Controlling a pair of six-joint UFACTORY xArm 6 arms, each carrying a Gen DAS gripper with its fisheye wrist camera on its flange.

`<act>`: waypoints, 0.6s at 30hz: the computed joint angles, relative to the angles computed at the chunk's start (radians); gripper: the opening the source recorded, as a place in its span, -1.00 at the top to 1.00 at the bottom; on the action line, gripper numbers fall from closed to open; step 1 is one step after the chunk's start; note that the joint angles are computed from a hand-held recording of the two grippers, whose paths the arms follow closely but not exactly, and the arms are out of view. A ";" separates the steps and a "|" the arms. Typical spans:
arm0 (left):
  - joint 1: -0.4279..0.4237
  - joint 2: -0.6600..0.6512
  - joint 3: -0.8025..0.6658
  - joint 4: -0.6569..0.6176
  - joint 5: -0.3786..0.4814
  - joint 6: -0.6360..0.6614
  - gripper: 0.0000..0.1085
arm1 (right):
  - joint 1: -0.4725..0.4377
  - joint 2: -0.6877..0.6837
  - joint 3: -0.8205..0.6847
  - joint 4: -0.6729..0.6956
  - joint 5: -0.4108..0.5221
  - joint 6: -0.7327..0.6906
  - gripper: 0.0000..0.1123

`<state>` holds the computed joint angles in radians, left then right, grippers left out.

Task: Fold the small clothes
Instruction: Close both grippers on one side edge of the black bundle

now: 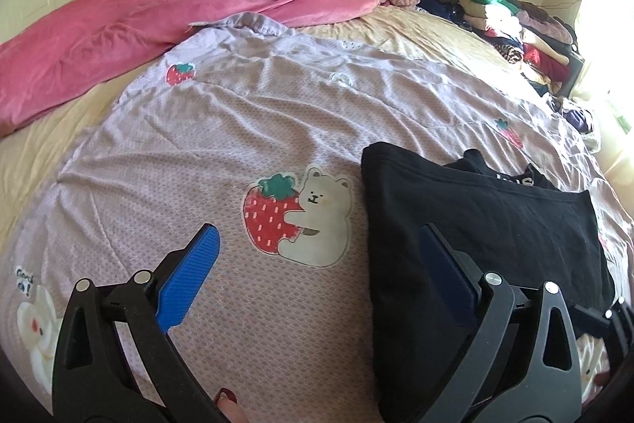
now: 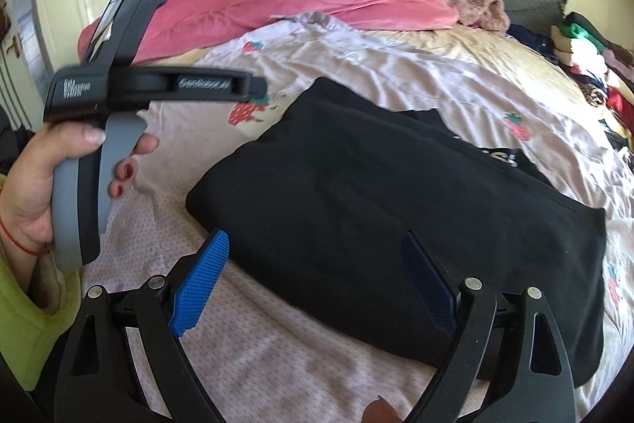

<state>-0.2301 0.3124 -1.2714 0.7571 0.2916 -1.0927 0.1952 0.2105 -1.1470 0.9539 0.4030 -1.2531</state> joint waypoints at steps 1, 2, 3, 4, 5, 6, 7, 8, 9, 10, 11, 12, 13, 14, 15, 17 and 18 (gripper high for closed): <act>0.001 0.005 -0.003 -0.011 0.003 0.010 -0.72 | 0.009 0.005 0.000 -0.007 -0.006 -0.002 -0.57; 0.003 0.009 -0.006 -0.020 0.003 0.019 -0.72 | 0.020 0.012 0.001 -0.017 -0.020 -0.005 -0.57; 0.006 0.015 -0.010 -0.031 0.004 0.028 -0.72 | 0.027 0.017 0.002 -0.024 -0.031 -0.007 -0.57; 0.007 0.020 -0.013 -0.043 0.004 0.038 -0.72 | 0.036 0.020 0.006 -0.034 -0.043 -0.010 -0.57; 0.009 0.024 -0.015 -0.053 0.002 0.047 -0.72 | 0.047 0.027 0.009 -0.049 -0.060 -0.010 -0.57; 0.010 0.028 -0.017 -0.067 0.002 0.058 -0.72 | 0.051 0.032 0.010 -0.058 -0.072 -0.009 -0.57; 0.011 0.032 -0.021 -0.078 0.002 0.067 -0.72 | 0.059 0.037 0.015 -0.074 -0.090 0.004 -0.57; 0.012 0.035 -0.023 -0.084 0.000 0.071 -0.72 | 0.063 0.042 0.016 -0.091 -0.101 0.019 -0.57; 0.013 0.041 -0.028 -0.105 -0.001 0.086 -0.72 | 0.068 0.050 0.014 -0.102 -0.105 0.026 -0.57; 0.013 0.045 -0.032 -0.112 -0.003 0.090 -0.72 | 0.073 0.057 0.015 -0.110 -0.119 0.030 -0.57; 0.013 0.050 -0.038 -0.117 -0.002 0.094 -0.72 | 0.079 0.064 0.016 -0.124 -0.139 0.037 -0.57; 0.013 0.051 -0.037 -0.125 -0.004 0.105 -0.72 | 0.087 0.073 0.018 -0.142 -0.165 0.043 -0.57; 0.013 0.057 -0.045 -0.135 -0.003 0.116 -0.72 | 0.092 0.078 0.019 -0.148 -0.180 0.043 -0.57; 0.012 0.064 -0.055 -0.146 0.001 0.126 -0.72 | 0.098 0.086 0.020 -0.160 -0.203 0.051 -0.60; 0.011 0.072 -0.067 -0.147 0.007 0.124 -0.72 | 0.106 0.097 0.020 -0.187 -0.228 0.074 -0.63; 0.010 0.082 -0.083 -0.173 0.007 0.150 -0.72 | 0.117 0.112 0.019 -0.206 -0.263 0.078 -0.66; 0.009 0.091 -0.096 -0.180 0.009 0.154 -0.72 | 0.124 0.119 0.018 -0.204 -0.279 0.068 -0.66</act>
